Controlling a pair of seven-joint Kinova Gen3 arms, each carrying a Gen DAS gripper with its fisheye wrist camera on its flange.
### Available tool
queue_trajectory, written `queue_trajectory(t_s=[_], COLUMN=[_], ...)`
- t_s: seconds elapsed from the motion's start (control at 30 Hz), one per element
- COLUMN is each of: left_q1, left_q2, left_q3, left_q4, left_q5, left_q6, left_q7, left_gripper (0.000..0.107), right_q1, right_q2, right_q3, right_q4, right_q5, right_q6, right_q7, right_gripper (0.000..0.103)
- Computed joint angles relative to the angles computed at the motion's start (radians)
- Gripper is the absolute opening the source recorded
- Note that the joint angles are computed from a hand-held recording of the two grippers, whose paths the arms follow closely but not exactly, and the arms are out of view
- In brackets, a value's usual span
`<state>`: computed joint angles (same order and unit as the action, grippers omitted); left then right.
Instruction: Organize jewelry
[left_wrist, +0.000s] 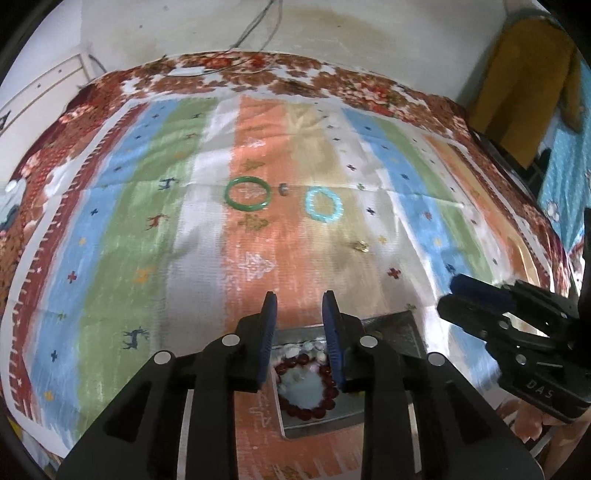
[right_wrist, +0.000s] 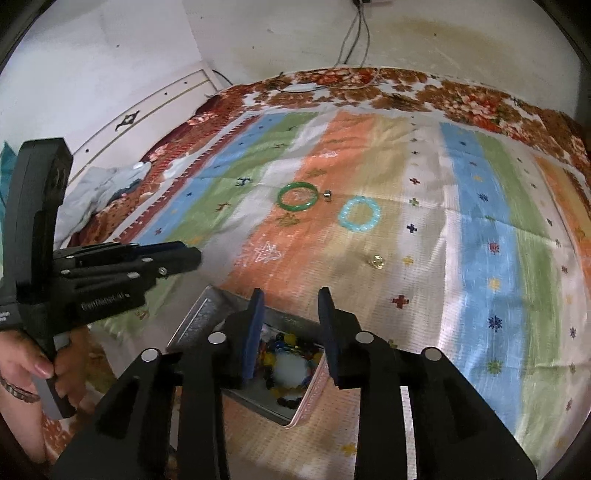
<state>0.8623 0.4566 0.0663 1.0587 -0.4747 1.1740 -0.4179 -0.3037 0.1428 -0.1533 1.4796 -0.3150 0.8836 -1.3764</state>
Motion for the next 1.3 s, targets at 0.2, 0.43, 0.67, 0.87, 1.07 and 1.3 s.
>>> queue_trajectory(t_s=[0.2, 0.43, 0.67, 0.87, 1.07, 1.3], left_q1=[-0.006, -0.021, -0.068, -0.091, -0.102, -0.118], left_q2=[0.006, 0.029, 0.056, 0.091, 0.123, 0.151], left_q3=[0.001, -0.008, -0.024, -0.036, -0.053, -0.068], left_q4=[-0.008, -0.041, -0.084, -0.133, -0.177, -0.211], left_q5=[0.005, 0.018, 0.047, 0.060, 0.063, 0.070], left_q6=[0.006, 0.037, 0.078, 0.114, 0.134, 0.138], left_q7=[-0.005, -0.025, -0.059, -0.093, -0.124, -0.139], left_gripper=[0.036, 0.038, 0.038, 0.042, 0.047, 0.052], right_q1=[-0.005, -0.017, -0.013, -0.025, -0.035, -0.063], right_q2=[0.018, 0.051, 0.091, 0.132, 0.183, 0.224], right_q3=[0.004, 0.008, 0.010, 0.014, 0.023, 0.041], right_q4=[-0.012, -0.035, -0.071, -0.116, -0.174, -0.221], right_q5=[0.021, 0.070, 0.089, 0.127, 0.160, 0.225], right_q6=[0.008, 0.009, 0.011, 0.017, 0.043, 0.031], right_q7=[-0.024, -0.062, -0.082, -0.103, -0.137, -0.188], right_gripper=[0.039, 0.042, 0.044, 0.047, 0.047, 0.050])
